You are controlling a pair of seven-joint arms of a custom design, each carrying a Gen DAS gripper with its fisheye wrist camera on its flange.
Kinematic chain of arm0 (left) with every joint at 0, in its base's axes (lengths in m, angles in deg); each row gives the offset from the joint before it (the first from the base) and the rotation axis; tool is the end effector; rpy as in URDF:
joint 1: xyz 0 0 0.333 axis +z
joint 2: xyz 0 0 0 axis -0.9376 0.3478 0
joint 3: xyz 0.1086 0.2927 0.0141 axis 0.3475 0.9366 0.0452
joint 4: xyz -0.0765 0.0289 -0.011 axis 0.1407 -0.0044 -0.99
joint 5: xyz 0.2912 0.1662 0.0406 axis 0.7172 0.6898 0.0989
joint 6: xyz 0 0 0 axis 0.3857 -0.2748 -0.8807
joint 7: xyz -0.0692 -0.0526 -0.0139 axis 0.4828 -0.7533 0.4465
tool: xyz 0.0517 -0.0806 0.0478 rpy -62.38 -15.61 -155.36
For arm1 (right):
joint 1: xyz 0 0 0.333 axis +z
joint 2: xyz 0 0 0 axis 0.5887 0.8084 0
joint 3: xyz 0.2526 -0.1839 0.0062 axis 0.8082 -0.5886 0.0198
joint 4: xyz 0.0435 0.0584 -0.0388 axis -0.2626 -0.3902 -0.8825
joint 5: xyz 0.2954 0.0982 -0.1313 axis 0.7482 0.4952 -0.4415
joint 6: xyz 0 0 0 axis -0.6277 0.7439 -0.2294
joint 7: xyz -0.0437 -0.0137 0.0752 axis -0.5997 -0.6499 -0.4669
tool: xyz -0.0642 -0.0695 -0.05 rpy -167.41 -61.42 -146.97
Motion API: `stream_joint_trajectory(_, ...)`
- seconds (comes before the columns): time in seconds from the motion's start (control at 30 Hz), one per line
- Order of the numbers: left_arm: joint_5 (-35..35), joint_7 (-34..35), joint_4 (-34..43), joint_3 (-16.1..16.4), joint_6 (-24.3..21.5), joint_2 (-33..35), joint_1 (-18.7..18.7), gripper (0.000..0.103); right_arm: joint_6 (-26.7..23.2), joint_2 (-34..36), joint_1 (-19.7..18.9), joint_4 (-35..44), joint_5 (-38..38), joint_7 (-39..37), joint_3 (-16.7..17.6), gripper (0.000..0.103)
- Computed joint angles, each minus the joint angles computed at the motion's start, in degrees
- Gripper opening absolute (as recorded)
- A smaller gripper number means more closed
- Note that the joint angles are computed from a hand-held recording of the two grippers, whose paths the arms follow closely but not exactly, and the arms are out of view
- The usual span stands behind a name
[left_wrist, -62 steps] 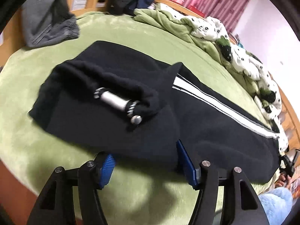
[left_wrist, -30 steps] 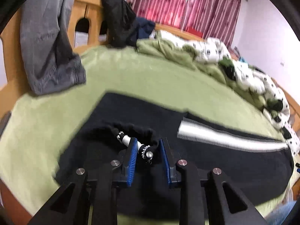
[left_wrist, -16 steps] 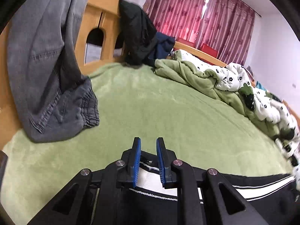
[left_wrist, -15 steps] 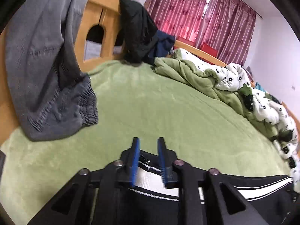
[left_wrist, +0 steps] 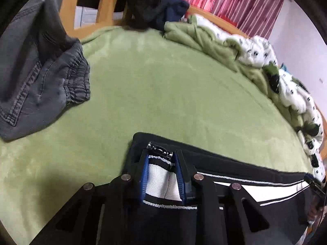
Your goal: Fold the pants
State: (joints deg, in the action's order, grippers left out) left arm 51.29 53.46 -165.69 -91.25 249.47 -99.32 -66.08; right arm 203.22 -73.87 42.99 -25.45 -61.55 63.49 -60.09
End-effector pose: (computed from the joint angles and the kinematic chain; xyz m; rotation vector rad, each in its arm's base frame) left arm 0.4516 -0.0759 0.4835 -2.2822 1.2642 -0.7975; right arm 0.6214 0.0869 0.5243 -2.1395 1.3117 -0.4306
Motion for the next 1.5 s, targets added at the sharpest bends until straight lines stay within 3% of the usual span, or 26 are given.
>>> stream_joint_trajectory(0.13,3.7,-3.7,-1.4,-1.4,2.3,-0.9,2.0,0.022,2.0,1.4,0.3,0.6,1.1,-7.7,1.8,0.063)
stream_joint_trajectory(0.3,8.2,-9.1,-2.6,-2.8,3.9,-2.1,4.3,0.021,-6.2,6.0,2.0,6.4,-4.8,-9.2,1.0,0.062)
stream_joint_trajectory(0.33,8.5,-9.4,-2.8,-2.7,4.4,-2.1,4.4,0.021,-6.6,6.2,2.2,6.5,-5.6,-10.1,1.0,0.054)
stream_joint_trajectory(0.43,9.5,-10.5,-3.8,-2.9,5.9,-3.2,5.2,0.021,-5.4,4.8,1.7,4.8,-3.7,-13.3,1.8,0.005)
stream_joint_trajectory(0.47,9.6,-10.4,-3.7,-2.9,6.1,-3.3,5.4,0.021,-3.2,3.9,1.8,3.2,-3.1,-14.2,2.0,0.004)
stream_joint_trajectory(0.6,9.9,-10.9,-3.6,-3.4,6.8,-4.0,6.3,0.020,3.5,1.2,1.7,-0.5,1.2,-16.1,2.7,0.004)
stream_joint_trajectory(0.73,12.2,-13.5,-1.9,-5.1,6.3,-2.3,8.7,0.020,3.1,3.8,2.7,2.6,0.4,-12.7,1.7,0.004)
stream_joint_trajectory(0.8,9.0,-10.8,-0.6,-3.4,2.7,-0.3,5.6,0.020,3.8,5.3,4.5,2.7,-3.6,-9.2,0.3,0.004)
stream_joint_trajectory(0.9,10.4,-12.0,0.5,-3.0,0.0,0.7,4.5,0.024,7.3,5.6,6.0,0.6,-6.9,-5.0,-0.4,0.007)
stream_joint_trajectory(0.97,7.4,-9.4,1.0,-1.5,-3.0,-0.1,2.1,0.039,5.7,5.5,6.1,1.8,-8.2,-1.6,-1.0,0.020)
stream_joint_trajectory(1.03,5.4,-8.0,1.5,-1.3,-7.4,-1.7,0.5,0.045,5.3,4.5,6.9,2.0,-11.3,4.9,-3.3,0.035)
stream_joint_trajectory(1.1,7.0,-7.8,0.7,-1.8,-7.4,-3.9,0.2,0.049,10.3,1.5,5.0,-2.2,-9.7,5.7,-2.6,0.038)
stream_joint_trajectory(1.17,8.9,-7.0,0.4,-2.5,-6.2,-5.0,-0.2,0.059,13.1,-0.2,4.1,-4.8,-10.6,7.8,-3.5,0.050)
stream_joint_trajectory(1.27,12.3,-7.9,2.3,-4.3,-5.0,-3.0,0.2,0.060,9.1,2.5,4.6,-1.7,-16.8,14.6,-6.6,0.050)
stream_joint_trajectory(1.33,13.9,-9.6,4.9,-5.4,-7.8,0.2,0.0,0.060,4.2,6.6,5.8,2.7,-22.8,20.5,-9.0,0.050)
stream_joint_trajectory(1.4,11.5,-8.9,7.0,-4.4,-11.5,3.6,-2.0,0.060,8.7,6.7,4.5,1.3,-22.1,21.1,-7.5,0.050)
stream_joint_trajectory(1.5,14.6,-11.5,7.1,-3.6,-12.8,3.7,-3.6,0.060,10.2,7.0,5.8,0.9,-25.3,24.8,-8.7,0.051)
